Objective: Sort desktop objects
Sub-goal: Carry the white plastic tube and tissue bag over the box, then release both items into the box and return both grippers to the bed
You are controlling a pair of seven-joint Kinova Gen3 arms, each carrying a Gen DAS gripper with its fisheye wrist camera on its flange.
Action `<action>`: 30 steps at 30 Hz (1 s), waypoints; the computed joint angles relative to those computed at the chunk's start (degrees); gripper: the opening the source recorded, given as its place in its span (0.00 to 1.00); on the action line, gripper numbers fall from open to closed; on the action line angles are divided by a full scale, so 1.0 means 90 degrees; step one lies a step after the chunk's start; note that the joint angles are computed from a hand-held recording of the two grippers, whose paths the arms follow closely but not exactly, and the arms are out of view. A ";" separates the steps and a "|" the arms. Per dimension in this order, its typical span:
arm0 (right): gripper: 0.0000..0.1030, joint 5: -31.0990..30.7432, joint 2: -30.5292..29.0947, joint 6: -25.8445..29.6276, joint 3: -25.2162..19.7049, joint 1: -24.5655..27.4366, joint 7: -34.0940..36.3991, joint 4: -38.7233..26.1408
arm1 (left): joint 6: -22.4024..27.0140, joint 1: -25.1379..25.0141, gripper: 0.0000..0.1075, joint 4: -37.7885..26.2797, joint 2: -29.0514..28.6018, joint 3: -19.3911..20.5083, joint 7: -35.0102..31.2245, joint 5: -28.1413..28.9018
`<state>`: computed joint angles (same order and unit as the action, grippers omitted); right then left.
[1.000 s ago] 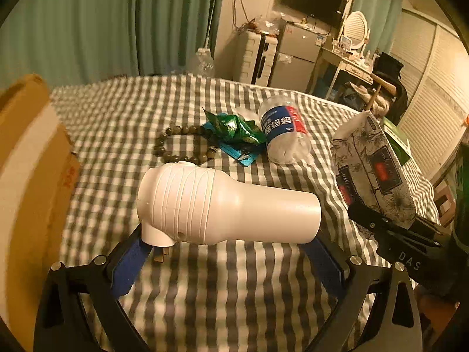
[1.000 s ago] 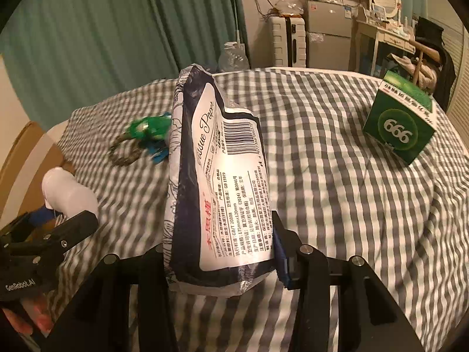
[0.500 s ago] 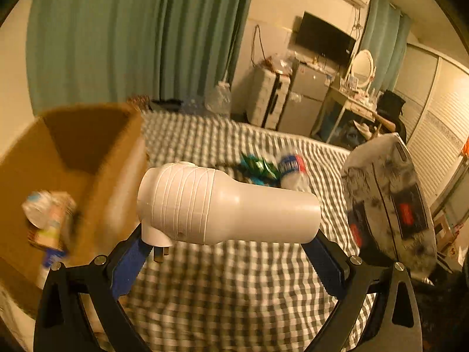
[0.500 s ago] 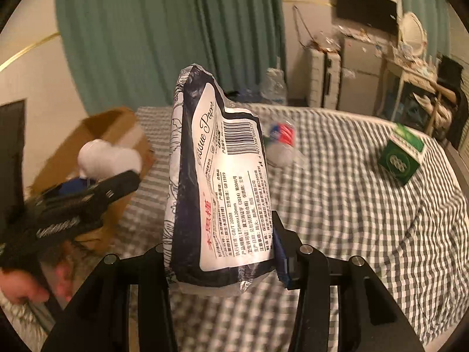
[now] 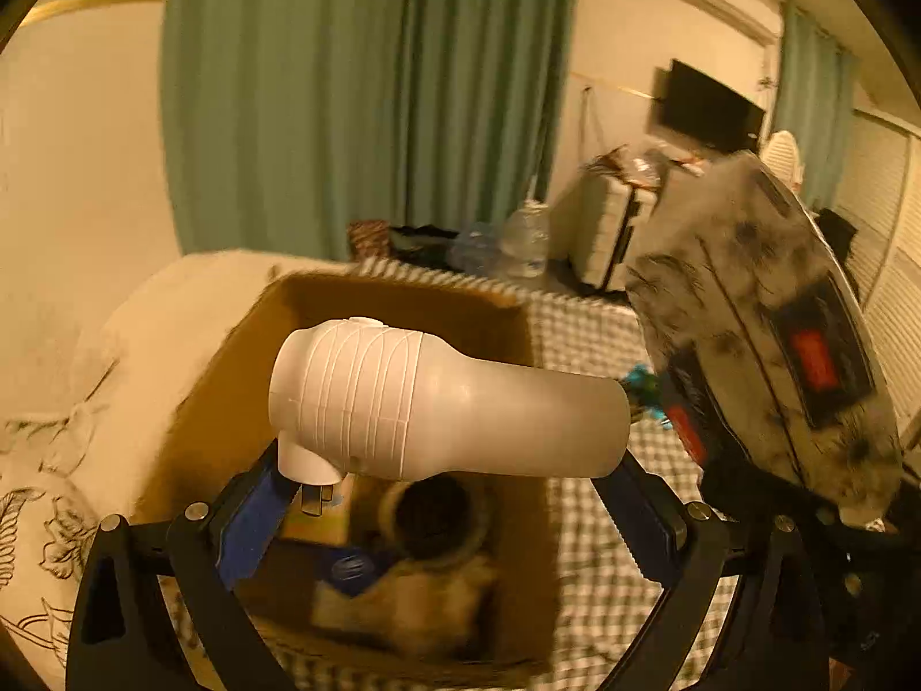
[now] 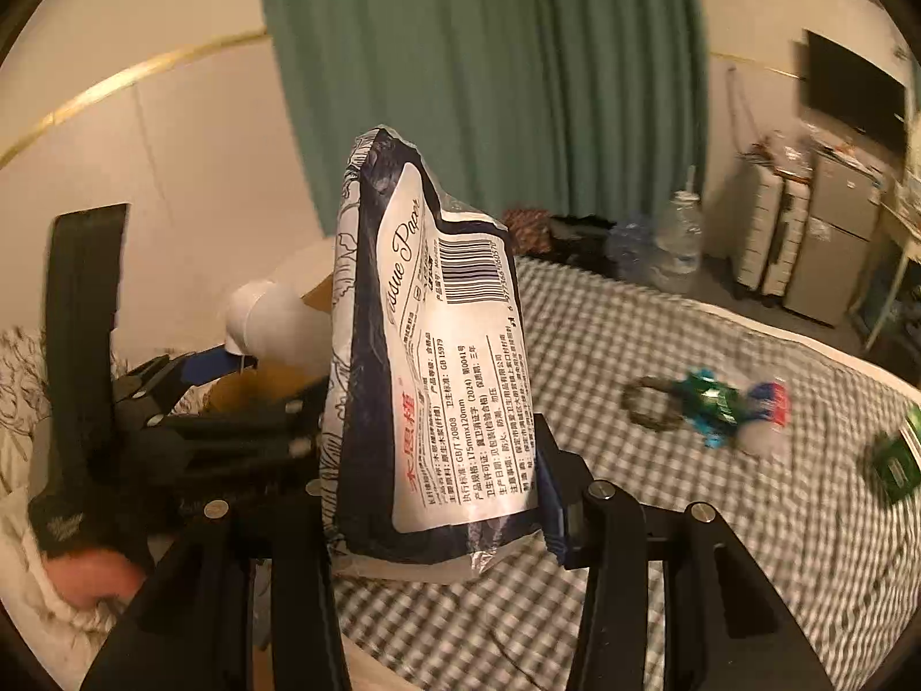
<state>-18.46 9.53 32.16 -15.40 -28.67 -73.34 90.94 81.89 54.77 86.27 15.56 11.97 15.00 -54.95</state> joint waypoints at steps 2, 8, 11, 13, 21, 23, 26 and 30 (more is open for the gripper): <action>0.42 0.0244 0.0273 0.0024 0.0027 -0.0263 -0.0344 -0.0190 | -0.0096 -0.0107 0.93 0.0267 -0.0124 -0.0008 0.0097 0.0202; 0.44 0.0685 0.0916 0.0152 0.0048 -0.0597 -0.0731 -0.0766 | -0.0348 -0.0434 0.93 0.1043 -0.0408 0.0122 0.0485 0.0529; 0.67 0.0363 0.1048 -0.0065 -0.0150 -0.0413 -0.0628 -0.0861 | -0.0585 -0.0636 0.94 0.1274 -0.0530 0.0171 0.0542 0.0738; 0.86 0.0268 0.0997 -0.0337 -0.0187 -0.0358 -0.0631 -0.0750 | -0.0635 -0.0765 0.96 0.1237 -0.0536 0.0200 0.0475 0.0872; 0.86 -0.0247 0.0581 -0.0937 -0.0364 0.0331 -0.0146 -0.0018 | -0.0012 -0.0481 0.96 0.0557 -0.0095 0.0123 0.0334 0.0840; 0.86 -0.0484 0.0344 -0.1103 -0.0363 0.0622 -0.0022 0.0343 | -0.0102 -0.0396 0.96 0.0496 -0.0062 0.0130 0.0442 0.0710; 0.86 -0.0696 0.0060 -0.1203 -0.0198 0.1013 0.0205 0.0792 | -0.0076 -0.0183 0.96 0.0054 0.0201 0.0101 0.0397 0.0520; 0.86 -0.0878 -0.0226 -0.1198 0.0171 0.1488 0.0448 0.1230 | -0.0180 0.0132 0.96 -0.0792 0.0763 -0.0071 0.0047 0.0318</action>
